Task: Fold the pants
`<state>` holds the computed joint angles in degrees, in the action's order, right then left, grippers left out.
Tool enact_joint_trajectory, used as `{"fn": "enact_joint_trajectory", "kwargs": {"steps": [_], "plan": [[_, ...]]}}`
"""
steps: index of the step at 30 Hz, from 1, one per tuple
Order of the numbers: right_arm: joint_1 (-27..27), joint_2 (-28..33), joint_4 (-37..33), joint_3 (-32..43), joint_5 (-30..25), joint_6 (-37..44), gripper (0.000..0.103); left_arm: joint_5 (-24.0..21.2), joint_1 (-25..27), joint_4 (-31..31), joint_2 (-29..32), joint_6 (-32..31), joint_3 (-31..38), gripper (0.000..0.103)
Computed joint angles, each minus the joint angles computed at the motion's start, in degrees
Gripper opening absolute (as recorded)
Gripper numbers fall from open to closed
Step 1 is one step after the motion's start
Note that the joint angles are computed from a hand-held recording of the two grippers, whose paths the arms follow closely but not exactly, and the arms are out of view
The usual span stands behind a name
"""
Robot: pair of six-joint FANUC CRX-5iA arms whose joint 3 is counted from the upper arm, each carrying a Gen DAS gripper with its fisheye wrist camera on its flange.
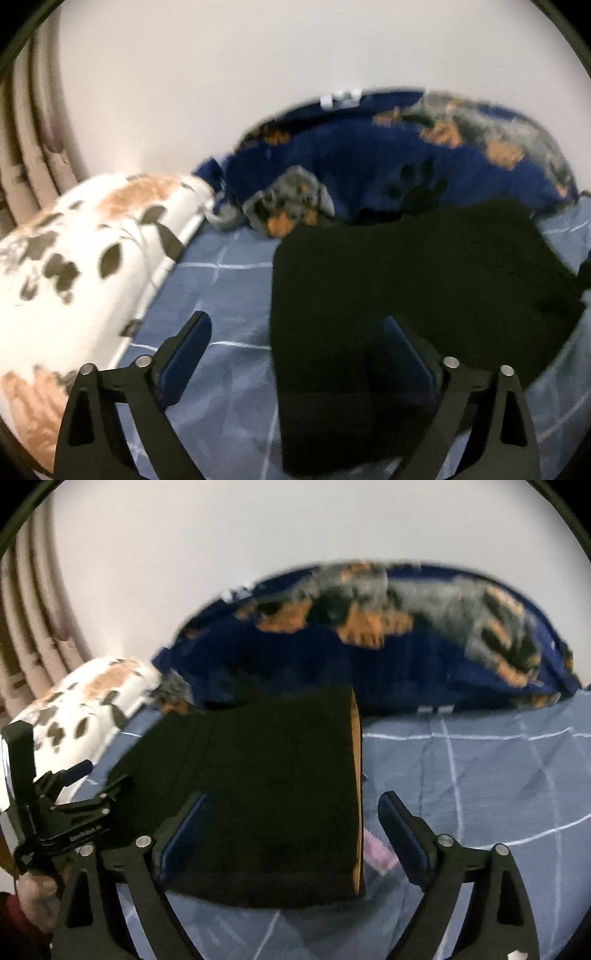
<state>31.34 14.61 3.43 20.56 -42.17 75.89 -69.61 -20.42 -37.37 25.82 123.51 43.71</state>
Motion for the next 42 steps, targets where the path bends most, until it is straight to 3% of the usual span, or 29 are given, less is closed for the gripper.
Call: {"fn": "enact_joint_trajectory", "kwargs": {"steps": [8,14,17,36,42], "plan": [[1.82,-10.55,0.17,-11.8,2.68,-1.55,0.094,-1.35,-6.5,-5.24,-5.32,2.67,-0.39,0.103],[3.21,-14.38,-0.01,-13.9,2.29,-1.95,0.096,-6.62,-12.74,-13.6,-6.59,6.93,2.33,0.103],[3.35,-15.93,-0.26,-14.18,1.98,-1.59,0.097,-5.62,-13.45,-13.24,-8.02,7.84,1.92,0.103],[3.85,-21.59,1.69,-16.56,3.6,-2.56,0.099,-10.14,-23.65,-26.74,-7.61,10.16,7.94,0.103],[3.91,-22.01,2.88,-17.09,3.76,-3.63,0.099,-6.53,-21.41,-19.77,-9.27,10.57,6.35,0.103]]}}
